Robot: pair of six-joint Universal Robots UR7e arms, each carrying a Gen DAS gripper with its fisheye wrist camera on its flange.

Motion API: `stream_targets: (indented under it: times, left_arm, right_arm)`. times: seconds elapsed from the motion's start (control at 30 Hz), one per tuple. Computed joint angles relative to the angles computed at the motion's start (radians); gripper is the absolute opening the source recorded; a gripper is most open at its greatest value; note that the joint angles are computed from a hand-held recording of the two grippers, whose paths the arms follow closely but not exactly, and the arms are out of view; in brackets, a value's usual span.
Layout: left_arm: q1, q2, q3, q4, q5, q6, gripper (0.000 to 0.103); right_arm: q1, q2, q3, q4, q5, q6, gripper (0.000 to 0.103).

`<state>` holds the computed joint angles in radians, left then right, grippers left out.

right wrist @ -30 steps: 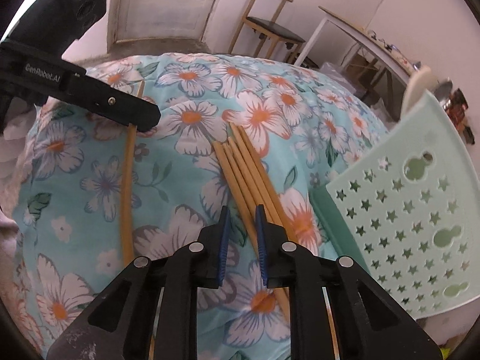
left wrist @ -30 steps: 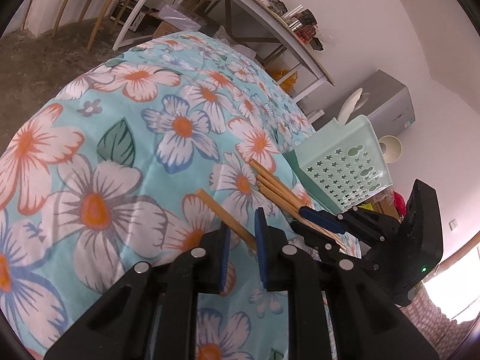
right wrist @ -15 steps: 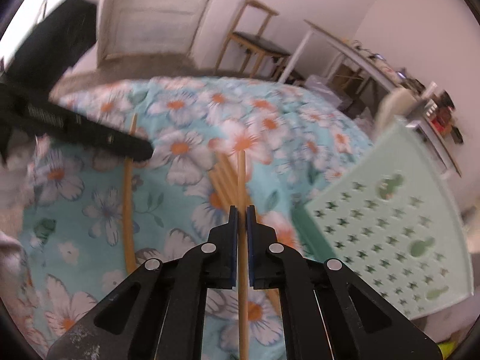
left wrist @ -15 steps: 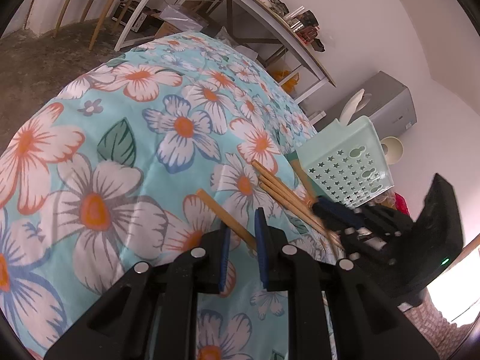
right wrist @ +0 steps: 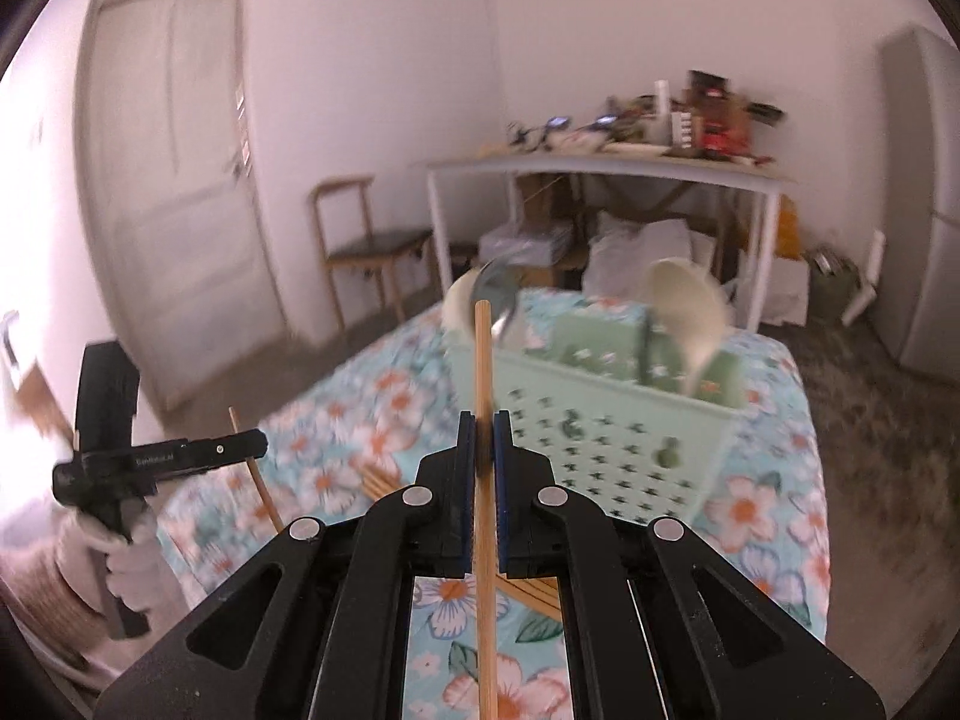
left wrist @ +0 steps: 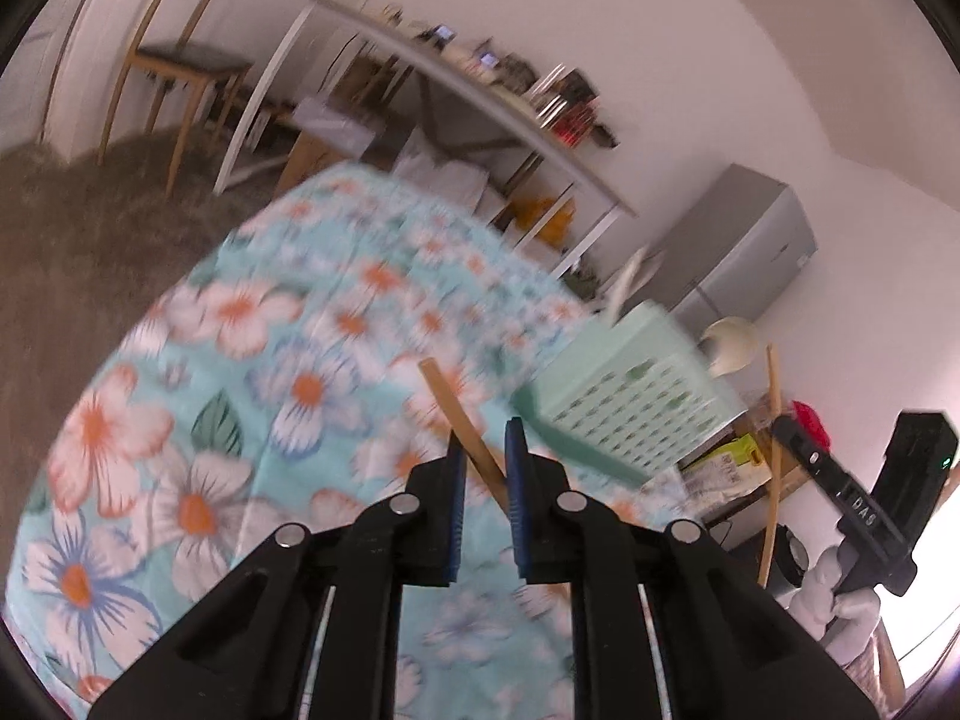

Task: Organize utensils
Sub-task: 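Lower the chopstick into the basket with the left gripper while the right gripper lifts its chopstick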

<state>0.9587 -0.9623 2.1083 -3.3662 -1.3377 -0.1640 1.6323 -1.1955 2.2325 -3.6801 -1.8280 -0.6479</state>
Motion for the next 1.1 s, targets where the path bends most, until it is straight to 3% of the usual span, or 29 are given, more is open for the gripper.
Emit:
stream_targets:
  times: [0.33, 0.5, 0.6, 0.77, 1.1]
  left_arm:
    - [-0.122, -0.025, -0.071, -0.066, -0.012, 0.132, 0.005]
    - [-0.177, 0.016, -0.185, -0.108, -0.03, 0.237, 0.005]
    - [-0.21, 0.068, -0.265, -0.152, -0.002, 0.324, 0.005]
    - [-0.222, 0.175, -0.411, -0.14, -0.007, 0.393, 0.005]
    - [-0.185, 0.37, -0.623, 0.001, 0.038, 0.384, 0.005]
  right_arm:
    - [-0.056, -0.102, 0.099, -0.098, 0.115, 0.112, 0.004]
    - [-0.085, -0.136, 0.118, -0.107, 0.17, 0.124, 0.004]
    - [-0.1, -0.148, 0.123, -0.109, 0.198, 0.125, 0.004]
    - [-0.13, -0.164, 0.127, -0.099, 0.243, 0.131, 0.004]
    - [-0.167, -0.178, 0.109, -0.04, 0.288, 0.121, 0.004]
